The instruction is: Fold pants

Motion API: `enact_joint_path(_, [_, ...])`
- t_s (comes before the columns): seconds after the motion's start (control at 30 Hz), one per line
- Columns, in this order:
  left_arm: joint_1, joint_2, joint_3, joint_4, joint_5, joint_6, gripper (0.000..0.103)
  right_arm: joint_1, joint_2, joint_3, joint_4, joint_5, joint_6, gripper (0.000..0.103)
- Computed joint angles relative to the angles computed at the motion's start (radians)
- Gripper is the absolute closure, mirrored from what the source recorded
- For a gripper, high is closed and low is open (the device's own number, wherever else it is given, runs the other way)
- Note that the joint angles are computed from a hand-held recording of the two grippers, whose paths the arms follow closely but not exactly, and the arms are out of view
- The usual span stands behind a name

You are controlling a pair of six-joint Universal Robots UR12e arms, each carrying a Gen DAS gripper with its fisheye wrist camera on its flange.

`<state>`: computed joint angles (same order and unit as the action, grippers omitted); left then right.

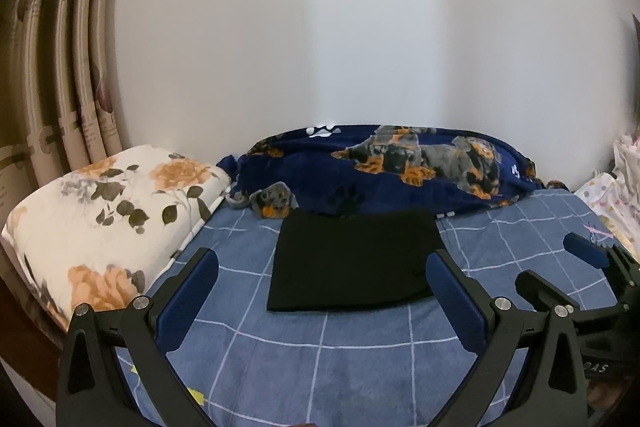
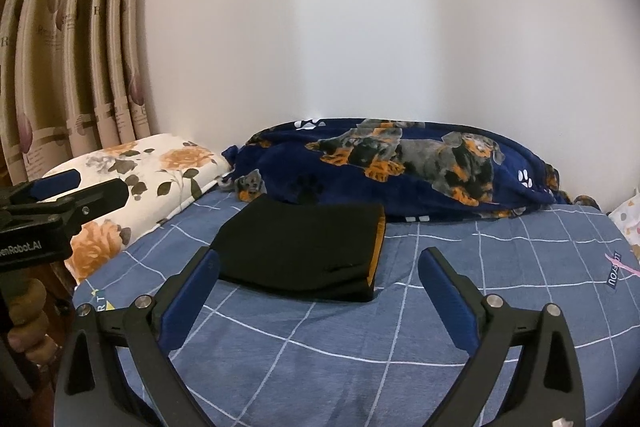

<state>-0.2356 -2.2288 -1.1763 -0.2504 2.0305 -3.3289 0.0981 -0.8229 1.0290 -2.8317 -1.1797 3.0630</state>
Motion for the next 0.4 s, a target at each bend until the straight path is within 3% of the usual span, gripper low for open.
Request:
enact_joint_path(0.13, [0.003,0.0,-0.004,-0.006,-0.009,-0.01,0.0,0.002,0.001,-0.004,0.008,0.001,-0.005,0.003])
enact_joint_path(0.3, [-0.003,-0.007,-0.013,0.055,0.04,-0.017,0.0,0.003,0.003,-0.006,0.018,0.006,-0.012,0.003])
enact_joint_path(0.4, [0.001,-0.003,-0.014,0.037,0.028,-0.029,0.0,0.004,0.003,-0.006,0.017,0.005,-0.01,0.003])
